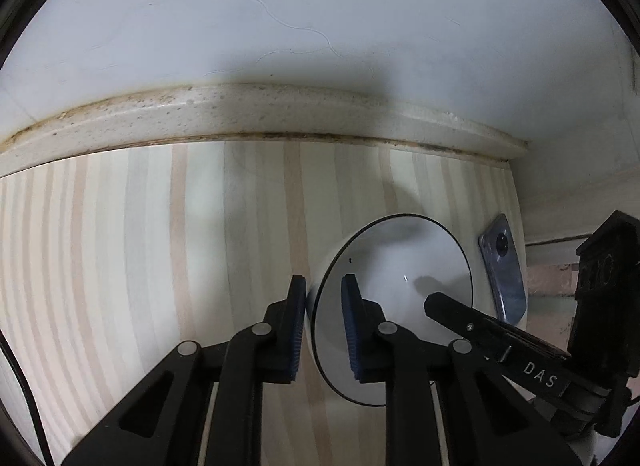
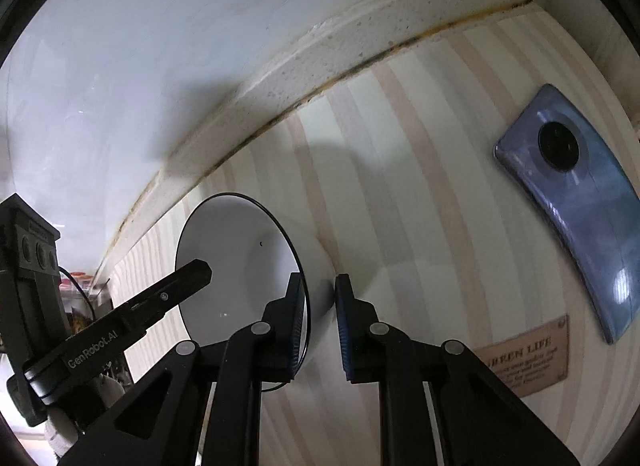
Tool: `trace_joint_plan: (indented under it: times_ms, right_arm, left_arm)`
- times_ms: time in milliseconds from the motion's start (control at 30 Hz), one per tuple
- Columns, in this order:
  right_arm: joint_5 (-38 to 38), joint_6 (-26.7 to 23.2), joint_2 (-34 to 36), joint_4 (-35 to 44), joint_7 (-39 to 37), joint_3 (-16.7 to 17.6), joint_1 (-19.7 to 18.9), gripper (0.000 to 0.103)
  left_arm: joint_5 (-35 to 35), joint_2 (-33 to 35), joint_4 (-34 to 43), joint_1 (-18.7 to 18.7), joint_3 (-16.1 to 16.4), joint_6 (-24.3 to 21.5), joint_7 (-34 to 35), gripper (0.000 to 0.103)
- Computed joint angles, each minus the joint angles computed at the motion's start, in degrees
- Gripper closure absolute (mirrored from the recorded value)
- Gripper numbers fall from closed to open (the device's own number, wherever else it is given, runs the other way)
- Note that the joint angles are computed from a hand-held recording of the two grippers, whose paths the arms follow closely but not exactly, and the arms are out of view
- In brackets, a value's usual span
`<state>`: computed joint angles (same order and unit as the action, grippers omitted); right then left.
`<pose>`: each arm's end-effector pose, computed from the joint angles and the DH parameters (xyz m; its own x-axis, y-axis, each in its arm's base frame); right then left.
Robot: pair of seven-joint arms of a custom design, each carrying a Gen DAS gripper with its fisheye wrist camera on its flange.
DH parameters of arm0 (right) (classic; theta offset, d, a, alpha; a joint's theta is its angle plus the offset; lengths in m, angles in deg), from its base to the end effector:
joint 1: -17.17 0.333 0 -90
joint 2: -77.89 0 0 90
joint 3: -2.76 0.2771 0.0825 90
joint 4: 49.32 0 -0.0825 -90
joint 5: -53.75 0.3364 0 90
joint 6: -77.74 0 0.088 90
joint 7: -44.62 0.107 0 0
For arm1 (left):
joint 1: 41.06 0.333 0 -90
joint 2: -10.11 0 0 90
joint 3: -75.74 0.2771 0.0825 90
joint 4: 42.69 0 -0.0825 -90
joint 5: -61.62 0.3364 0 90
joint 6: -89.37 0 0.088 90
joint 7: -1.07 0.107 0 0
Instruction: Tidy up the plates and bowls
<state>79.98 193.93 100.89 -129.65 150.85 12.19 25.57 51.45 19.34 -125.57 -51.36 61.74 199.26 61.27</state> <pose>0.6079 0.2033 0.4840 -0.1211 -0.8484 -0.5153 -0.9871 0.1575 -0.0273 0.5287 -0.2394 0.5925 0.1038 -0.9360 0.3362 -0.9742 -0.1639 -0.1554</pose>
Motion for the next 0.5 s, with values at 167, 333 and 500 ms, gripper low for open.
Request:
trace_joint_plan:
  times_ms: [167, 333, 500]
  right_arm:
    - [0.3, -1.0, -3.5, -1.8, -0.2, 0.0, 0.3, 0.086]
    - [1.2, -2.3, -10.2, -5.9, -0.8, -1.0, 1.2, 0.086]
    - [4.0, -3.7, -20.4, -14.1, -1.9, -2.9, 2.9, 0.086]
  left_arm:
    - [0.7, -2.9, -1.6, -0.6, 0.0, -0.8, -1.0, 0.087]
    - [0.1, -8.0, -3.0, -1.6, 0.3, -3.7, -1.5, 0.087]
    - [0.5, -15.2, -5.9, -3.7, 0.7, -5.8, -2.4, 0.087]
